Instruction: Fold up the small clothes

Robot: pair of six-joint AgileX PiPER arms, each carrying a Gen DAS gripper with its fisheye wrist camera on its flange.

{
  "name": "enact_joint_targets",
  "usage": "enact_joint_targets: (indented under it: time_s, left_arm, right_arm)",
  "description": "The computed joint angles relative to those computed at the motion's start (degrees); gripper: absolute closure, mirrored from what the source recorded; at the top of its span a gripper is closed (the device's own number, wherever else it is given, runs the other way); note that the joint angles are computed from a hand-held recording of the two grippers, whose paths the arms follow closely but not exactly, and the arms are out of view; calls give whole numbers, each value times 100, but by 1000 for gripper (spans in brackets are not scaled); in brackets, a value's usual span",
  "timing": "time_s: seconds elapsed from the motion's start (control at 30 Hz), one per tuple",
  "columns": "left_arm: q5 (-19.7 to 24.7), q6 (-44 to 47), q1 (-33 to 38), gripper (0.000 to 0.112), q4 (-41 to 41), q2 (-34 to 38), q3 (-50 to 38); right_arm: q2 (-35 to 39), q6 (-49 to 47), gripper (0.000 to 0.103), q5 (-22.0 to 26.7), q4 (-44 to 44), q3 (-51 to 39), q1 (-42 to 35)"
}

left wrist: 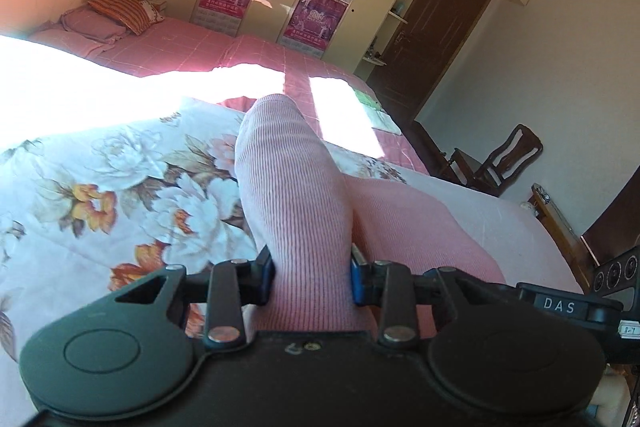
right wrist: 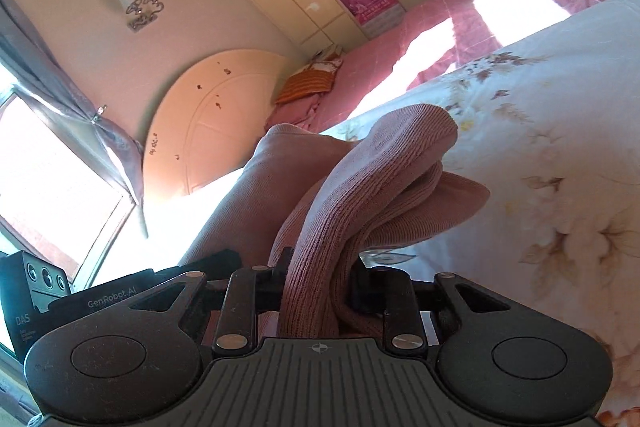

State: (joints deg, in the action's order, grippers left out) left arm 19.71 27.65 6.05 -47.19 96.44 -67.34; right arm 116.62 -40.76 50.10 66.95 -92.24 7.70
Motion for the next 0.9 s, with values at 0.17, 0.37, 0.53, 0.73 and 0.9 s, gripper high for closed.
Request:
enact_joint_targets:
  time_s: [0.17,0.37,0.53,0.73,0.9]
  left_arm:
    - [935,2016,1623,80,-1030,-18,-10]
    - [1971,2948,3042,80,-996,883,-1007]
    - [2225,3285,3465,79,-1027,1705,-1693]
    - [1727,3631,3477,57,-1177,2083,-1501]
    - [1687,3165,3391,51,-805,1901,-1581]
  right_arm:
    - [432,634,78,-992,-57,-489,1349]
    - [1665,2342,78,-1601,-1207,-2236,2514]
    - [2851,4010,79,-1281,-2773,-4123,2923]
    - [3453,5244,79,-971,-4162,-4876,3049]
    - [3497,5629,75,-969,-4609,-4925,3063]
